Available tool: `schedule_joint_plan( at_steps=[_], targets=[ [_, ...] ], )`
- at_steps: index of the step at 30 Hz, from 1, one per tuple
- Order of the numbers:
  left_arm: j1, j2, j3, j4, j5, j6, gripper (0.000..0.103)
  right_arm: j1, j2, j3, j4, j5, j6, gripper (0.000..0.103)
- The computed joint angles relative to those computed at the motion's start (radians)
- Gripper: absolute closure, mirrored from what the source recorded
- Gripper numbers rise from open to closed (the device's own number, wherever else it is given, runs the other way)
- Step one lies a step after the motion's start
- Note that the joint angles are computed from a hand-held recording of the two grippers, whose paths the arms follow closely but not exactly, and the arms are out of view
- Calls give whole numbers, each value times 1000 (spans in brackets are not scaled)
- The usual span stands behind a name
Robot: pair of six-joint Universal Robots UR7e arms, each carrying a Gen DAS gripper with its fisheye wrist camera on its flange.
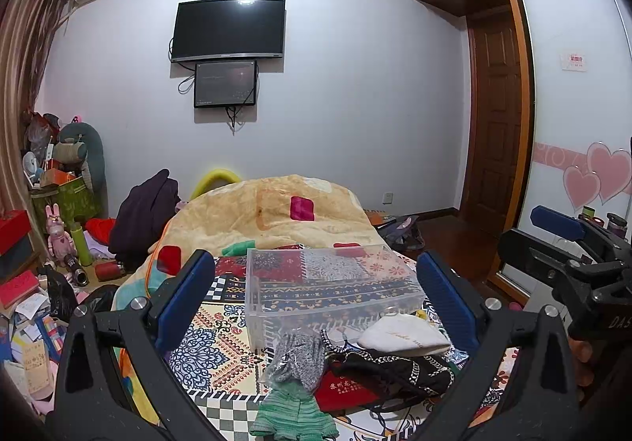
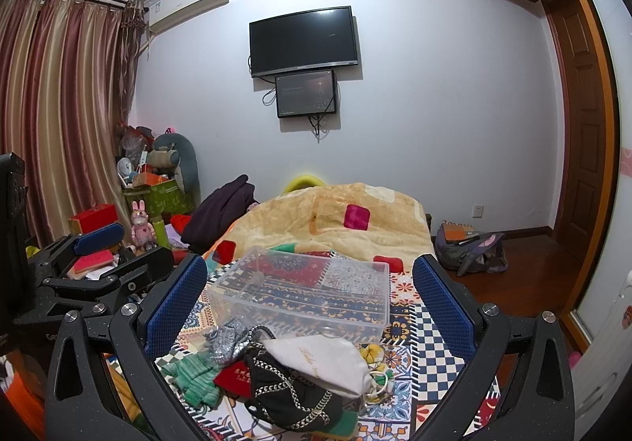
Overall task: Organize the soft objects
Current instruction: 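Grasp the white cloth with the right tool while the left tool grasps the silver sparkly sock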
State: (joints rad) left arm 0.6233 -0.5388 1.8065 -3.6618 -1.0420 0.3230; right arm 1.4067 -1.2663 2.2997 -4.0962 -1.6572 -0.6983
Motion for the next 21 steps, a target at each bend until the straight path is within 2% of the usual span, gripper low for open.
schedule_joint_plan(
  at_steps=[5,10,16,21],
  targets=[
    [9,-3,-20,83,-1,-13,0,1,-7,-5,26,-16,12,0],
    [34,-1,-55,228,6,-49,0,-7,-33,-28,153,-72,47,0],
    [78,17,-89,366,8,-86,0,-30,-31,-53,279,-153,48,0],
    [116,34,-117,477,0,-127,0,-71,-55,-56,403,-140,78,1]
  ],
)
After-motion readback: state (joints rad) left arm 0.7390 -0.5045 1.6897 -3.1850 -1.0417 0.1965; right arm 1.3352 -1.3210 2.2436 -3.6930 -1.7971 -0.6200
